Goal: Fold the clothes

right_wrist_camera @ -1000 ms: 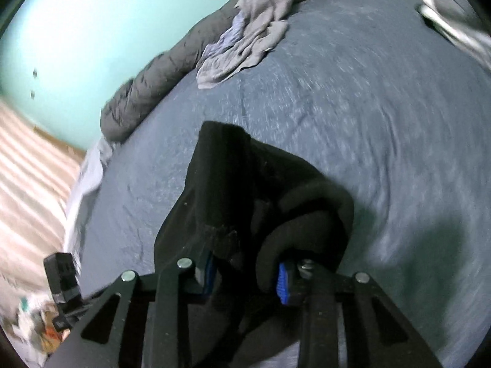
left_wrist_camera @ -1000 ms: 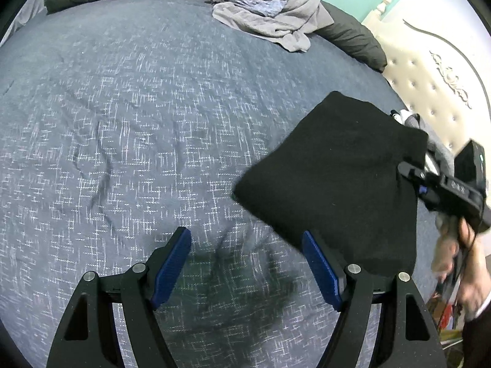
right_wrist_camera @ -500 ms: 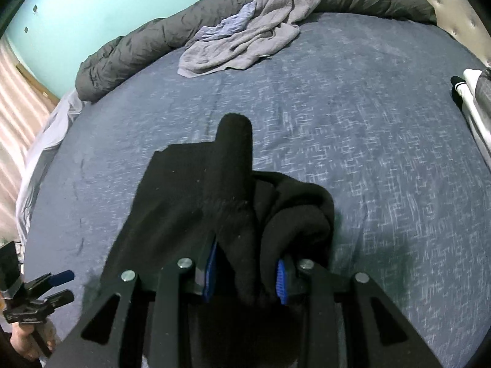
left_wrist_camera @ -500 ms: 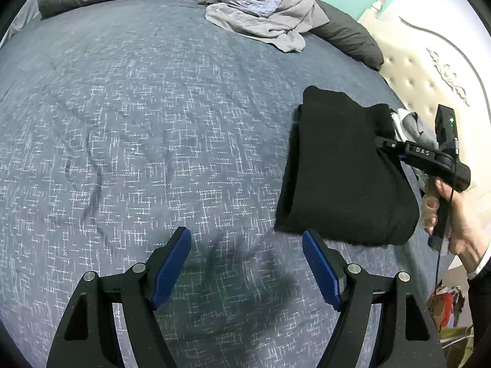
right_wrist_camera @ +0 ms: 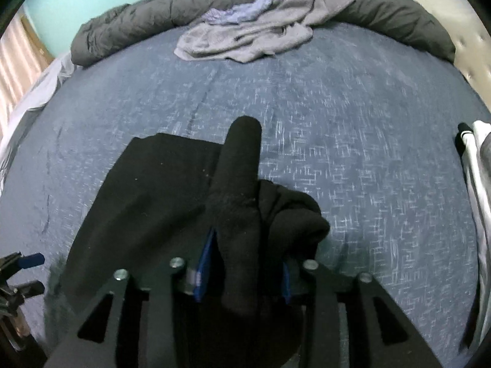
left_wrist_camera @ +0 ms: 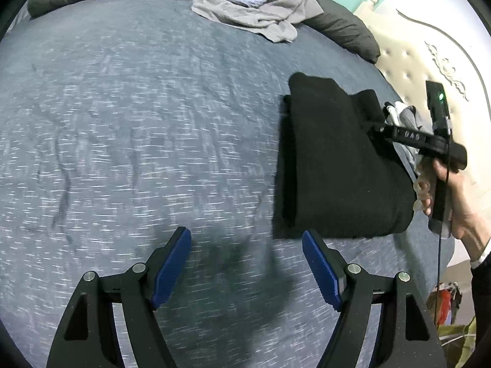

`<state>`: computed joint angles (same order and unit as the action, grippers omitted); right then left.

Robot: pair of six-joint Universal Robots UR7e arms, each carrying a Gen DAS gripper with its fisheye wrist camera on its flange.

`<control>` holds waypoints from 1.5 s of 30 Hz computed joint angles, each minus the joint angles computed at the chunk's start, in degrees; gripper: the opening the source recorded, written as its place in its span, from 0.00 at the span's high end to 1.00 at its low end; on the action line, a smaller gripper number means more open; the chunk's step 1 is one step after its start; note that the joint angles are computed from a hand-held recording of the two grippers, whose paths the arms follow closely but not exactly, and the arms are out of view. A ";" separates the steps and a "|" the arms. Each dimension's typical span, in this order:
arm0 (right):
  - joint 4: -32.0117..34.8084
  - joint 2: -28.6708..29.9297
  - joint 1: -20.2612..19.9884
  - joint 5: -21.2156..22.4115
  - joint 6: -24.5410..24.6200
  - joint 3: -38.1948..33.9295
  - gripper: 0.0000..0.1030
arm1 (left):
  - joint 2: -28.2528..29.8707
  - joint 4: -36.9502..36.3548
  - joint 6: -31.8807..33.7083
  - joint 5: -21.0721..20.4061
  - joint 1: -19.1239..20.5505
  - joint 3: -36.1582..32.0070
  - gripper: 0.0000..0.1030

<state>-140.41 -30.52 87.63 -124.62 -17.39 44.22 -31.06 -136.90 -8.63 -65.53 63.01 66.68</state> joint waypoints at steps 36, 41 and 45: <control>-31.81 -20.44 -2.89 11.07 8.48 41.95 0.84 | 8.71 -0.72 3.71 4.80 -1.94 -7.91 0.25; -29.88 -20.78 -1.58 12.18 6.24 43.68 0.84 | 10.59 3.58 3.75 5.42 -1.68 -10.53 0.25; -28.29 -19.50 -2.54 11.59 10.12 43.00 0.84 | 10.00 4.39 2.23 2.54 -0.99 -10.92 0.25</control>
